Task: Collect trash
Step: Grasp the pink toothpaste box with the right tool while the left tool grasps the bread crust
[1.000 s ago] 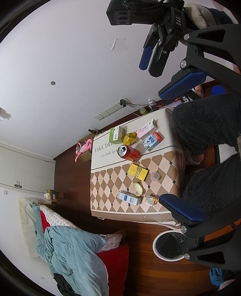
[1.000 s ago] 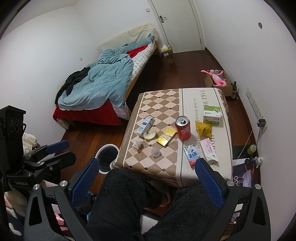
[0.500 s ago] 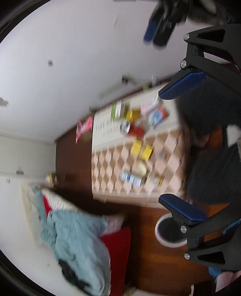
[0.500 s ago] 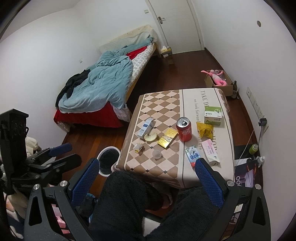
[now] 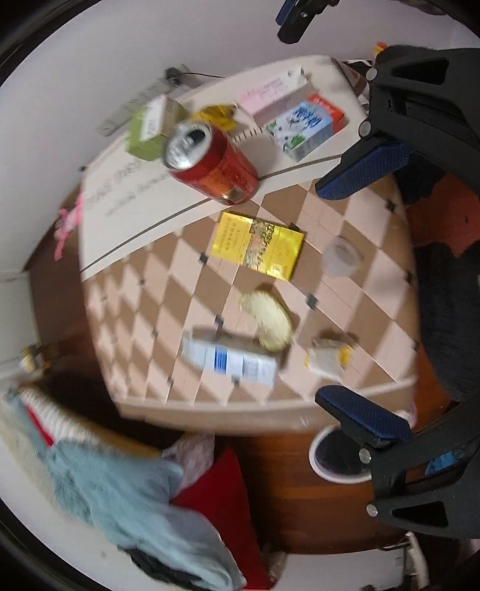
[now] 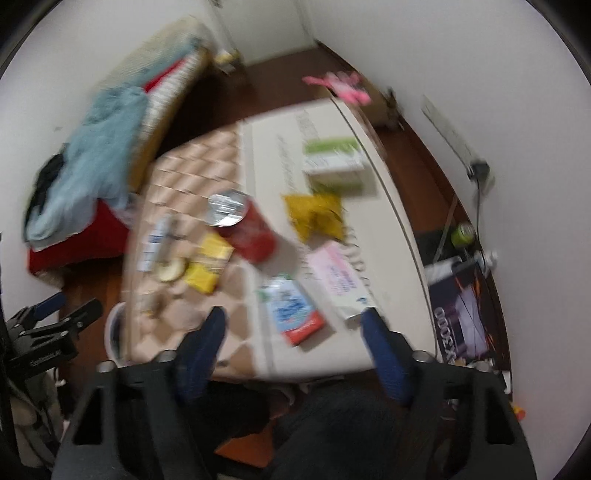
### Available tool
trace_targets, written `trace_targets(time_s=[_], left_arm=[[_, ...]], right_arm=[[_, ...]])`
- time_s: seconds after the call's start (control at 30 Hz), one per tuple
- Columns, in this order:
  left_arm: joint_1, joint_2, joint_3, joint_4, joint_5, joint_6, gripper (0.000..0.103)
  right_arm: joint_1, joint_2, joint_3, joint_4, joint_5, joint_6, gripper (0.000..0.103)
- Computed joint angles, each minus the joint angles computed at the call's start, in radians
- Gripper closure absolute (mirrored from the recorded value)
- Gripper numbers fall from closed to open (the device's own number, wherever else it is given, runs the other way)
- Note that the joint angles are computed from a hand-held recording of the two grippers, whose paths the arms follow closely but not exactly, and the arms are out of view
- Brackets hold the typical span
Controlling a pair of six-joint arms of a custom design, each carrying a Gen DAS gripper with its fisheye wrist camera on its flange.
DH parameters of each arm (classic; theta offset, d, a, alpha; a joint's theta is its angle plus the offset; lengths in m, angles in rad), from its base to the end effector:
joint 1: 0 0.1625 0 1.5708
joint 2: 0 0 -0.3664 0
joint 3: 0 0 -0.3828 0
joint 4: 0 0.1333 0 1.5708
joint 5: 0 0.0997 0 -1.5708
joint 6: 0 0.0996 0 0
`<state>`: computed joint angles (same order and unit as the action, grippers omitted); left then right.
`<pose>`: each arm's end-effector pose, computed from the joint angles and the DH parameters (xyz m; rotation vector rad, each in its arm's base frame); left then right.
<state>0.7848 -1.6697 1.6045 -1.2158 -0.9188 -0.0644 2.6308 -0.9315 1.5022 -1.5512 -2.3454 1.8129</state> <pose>-0.1594 -0.4330 0.4477 0.9715 2.2348 -0.0159 0.5405 -0.2300 0.1351 -0.5888 -2.2768 0.8484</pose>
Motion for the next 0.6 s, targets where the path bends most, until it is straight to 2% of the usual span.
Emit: trace_targets(time_s=[0.03,0.1,0.17,0.37,0.53,0.57,0.6], left_arm=[[0.017,0.024,0.010,-0.017,-0.005,0.020,0.002],[0.038,0.052,0.032,-0.045,0.005,0.053,0.013],[0.054,0.071,0.038,-0.052,0.021,0.080,0.019],[0.105,0.094,0.043,-0.084,0.061,0.141,0.019],[0.141,0.127,0.063,-0.103,0.074,0.178,0.019],[0.146,0.129,0.069,-0.111,0.077,0.186,0.019],[0.152,0.133,0.071,-0.117,0.075,0.196,0.020]], right_arm=[[-0.026,-0.024,0.052,-0.034,0.004,-0.003,0.029],[-0.073,-0.061,0.139,-0.105,0.014,-0.021,0.029],[-0.127,-0.094,0.220,-0.182,0.032,-0.058,0.029],[-0.242,-0.105,0.321,-0.277,0.086,-0.170,0.029],[-0.292,-0.100,0.374,-0.368,0.109,-0.226,0.029],[-0.298,-0.092,0.373,-0.368,0.108,-0.230,0.030],[-0.299,-0.089,0.375,-0.378,0.109,-0.236,0.036]])
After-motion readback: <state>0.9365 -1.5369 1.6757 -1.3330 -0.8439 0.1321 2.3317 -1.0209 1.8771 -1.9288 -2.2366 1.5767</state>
